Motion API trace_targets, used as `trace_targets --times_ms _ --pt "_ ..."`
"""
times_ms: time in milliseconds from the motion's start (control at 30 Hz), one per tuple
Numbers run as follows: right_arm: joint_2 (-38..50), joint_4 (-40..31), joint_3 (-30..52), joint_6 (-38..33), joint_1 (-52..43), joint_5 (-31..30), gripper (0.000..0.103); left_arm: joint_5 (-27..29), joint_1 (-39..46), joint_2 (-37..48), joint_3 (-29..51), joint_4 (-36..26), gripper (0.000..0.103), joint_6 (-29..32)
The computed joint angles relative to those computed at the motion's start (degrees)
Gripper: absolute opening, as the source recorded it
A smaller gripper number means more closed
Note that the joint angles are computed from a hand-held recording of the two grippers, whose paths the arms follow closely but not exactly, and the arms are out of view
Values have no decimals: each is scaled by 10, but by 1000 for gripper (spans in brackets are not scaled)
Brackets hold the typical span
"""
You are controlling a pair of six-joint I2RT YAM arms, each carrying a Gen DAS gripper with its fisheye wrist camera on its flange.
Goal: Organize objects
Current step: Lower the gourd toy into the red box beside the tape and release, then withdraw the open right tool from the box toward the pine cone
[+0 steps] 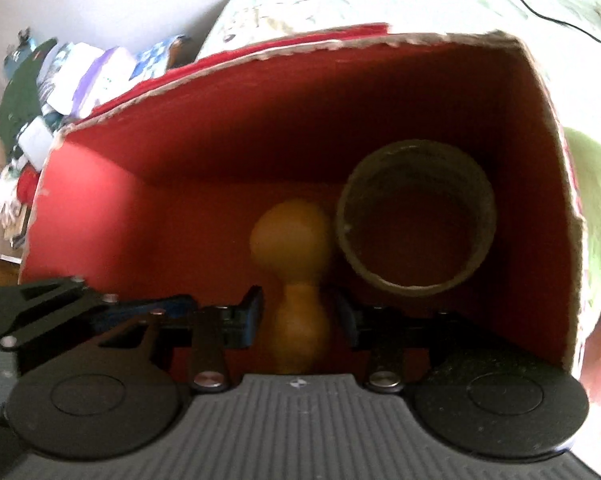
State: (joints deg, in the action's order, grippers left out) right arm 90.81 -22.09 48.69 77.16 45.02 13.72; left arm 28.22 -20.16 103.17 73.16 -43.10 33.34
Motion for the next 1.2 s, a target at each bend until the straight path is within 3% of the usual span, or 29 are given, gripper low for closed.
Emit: trace_targets --times_ms 100,300,467,667,900,1200 --pt "-10 20 -17 4 3 3 43 -3 16 2 6 4 56 -13" --pt "-15 21 -22 16 19 30 41 -87 4 7 -10 54 54 -50" --pt "-7 11 -14 23 27 54 28 -152 -24 2 -20 76 52 -76" --pt "10 -6 0 19 8 28 19 -202 -45 -13 -30 107 53 -96" --pt "-8 15 -27 17 13 36 19 -253 -72 4 -25 133 53 -115" --pt "15 -16 8 23 10 37 19 -276 -85 0 -48 170 54 -115"
